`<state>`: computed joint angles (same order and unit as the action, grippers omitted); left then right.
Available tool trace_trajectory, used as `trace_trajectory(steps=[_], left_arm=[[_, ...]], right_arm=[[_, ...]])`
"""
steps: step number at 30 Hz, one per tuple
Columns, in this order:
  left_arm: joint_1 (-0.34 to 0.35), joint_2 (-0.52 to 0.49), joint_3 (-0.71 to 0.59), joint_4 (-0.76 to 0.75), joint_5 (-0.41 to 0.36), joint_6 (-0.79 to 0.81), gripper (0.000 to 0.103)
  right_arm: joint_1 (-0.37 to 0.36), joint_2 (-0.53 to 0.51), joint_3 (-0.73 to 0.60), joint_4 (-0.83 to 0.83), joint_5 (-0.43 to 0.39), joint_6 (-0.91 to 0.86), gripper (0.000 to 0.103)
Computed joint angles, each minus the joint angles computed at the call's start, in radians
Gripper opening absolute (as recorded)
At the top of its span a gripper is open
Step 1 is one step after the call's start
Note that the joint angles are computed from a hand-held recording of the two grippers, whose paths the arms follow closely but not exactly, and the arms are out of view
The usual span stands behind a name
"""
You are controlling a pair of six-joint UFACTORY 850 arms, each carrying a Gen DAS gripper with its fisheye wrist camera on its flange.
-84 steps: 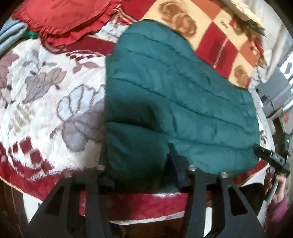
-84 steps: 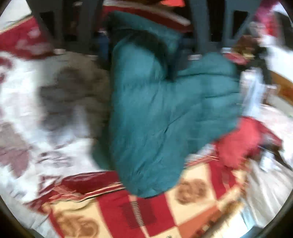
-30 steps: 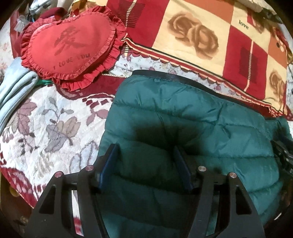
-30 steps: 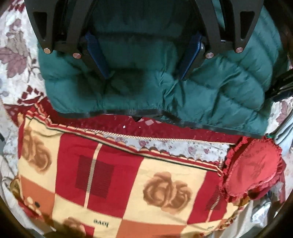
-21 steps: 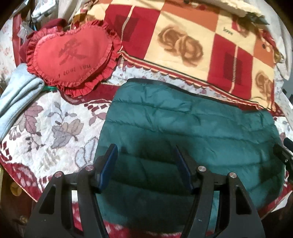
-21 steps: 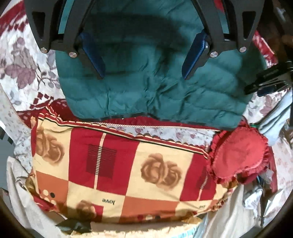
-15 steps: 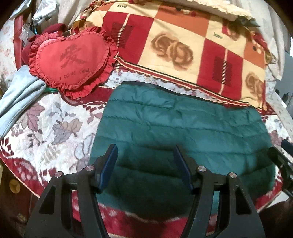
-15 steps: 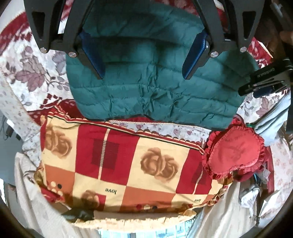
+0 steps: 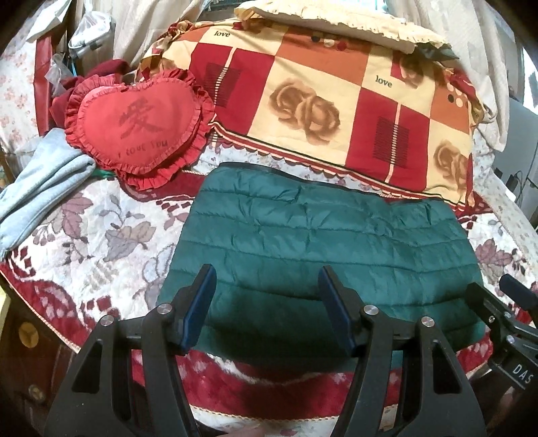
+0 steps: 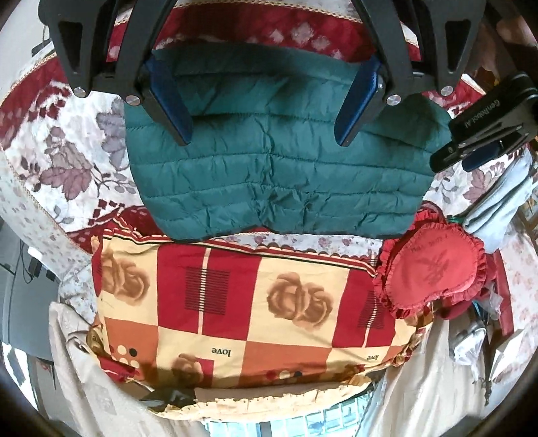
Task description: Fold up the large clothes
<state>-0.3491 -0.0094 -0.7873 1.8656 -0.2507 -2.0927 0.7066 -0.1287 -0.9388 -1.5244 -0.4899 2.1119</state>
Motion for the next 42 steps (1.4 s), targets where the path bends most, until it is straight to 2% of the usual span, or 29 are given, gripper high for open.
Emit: trace_trajectory(steps=[17,42], left_arm=[[-0.039,0.034,0.026,-0.041,-0.032,0.028,0.063],[-0.041,0.036,0.030,-0.050,-0.027,0.031,0.063]], right_arm=[[0.032,0.013,0.007,0.039,-0.033,-0.002,0.085],[0.039,0.009,0.002,0.055,-0.034,-0.013,0.085]])
